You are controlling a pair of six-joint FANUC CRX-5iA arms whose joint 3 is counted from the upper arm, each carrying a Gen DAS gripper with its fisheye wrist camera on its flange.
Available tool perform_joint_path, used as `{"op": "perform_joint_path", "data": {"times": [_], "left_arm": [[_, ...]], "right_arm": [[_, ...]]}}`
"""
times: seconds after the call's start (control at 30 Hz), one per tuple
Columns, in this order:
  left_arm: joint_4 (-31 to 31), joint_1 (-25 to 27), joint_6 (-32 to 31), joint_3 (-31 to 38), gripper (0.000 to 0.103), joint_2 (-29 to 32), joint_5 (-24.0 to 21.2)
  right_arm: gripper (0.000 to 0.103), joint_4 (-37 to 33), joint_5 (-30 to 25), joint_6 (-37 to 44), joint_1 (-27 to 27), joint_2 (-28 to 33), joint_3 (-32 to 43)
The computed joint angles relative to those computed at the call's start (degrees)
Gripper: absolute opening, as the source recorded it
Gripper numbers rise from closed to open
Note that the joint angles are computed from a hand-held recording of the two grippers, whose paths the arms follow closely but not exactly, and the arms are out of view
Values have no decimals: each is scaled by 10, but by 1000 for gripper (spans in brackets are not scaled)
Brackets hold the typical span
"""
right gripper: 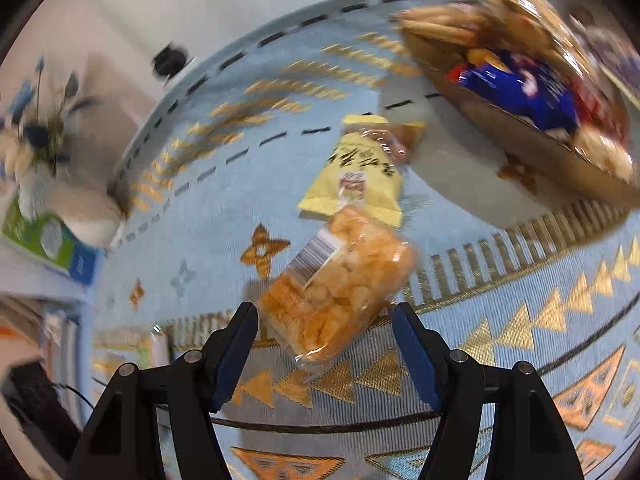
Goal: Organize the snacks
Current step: 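Lift the orange cracker box with the right gripper while the left holds the green-labelled biscuit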
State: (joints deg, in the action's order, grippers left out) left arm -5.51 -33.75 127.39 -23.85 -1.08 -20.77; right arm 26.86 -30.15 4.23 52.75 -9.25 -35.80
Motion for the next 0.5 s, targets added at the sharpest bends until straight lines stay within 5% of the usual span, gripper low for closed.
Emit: {"op": "perform_joint_path", "data": {"times": [0.2,0.3,0.4,0.5], "left_arm": [[-43,-10,43,17,45,3,-17],[-61,-15,57,25,45,5,-27],[-55,-14,47,24,45,5,-26],[-52,-13,43,22,45,4,-24]], "right_arm": [[70,73,-10,-153,-11,31,8],[72,115,-83,-183,10,75,41],[63,128,-125,-154,36,98,57],[58,133,-105,-104,55,67,23]]}}
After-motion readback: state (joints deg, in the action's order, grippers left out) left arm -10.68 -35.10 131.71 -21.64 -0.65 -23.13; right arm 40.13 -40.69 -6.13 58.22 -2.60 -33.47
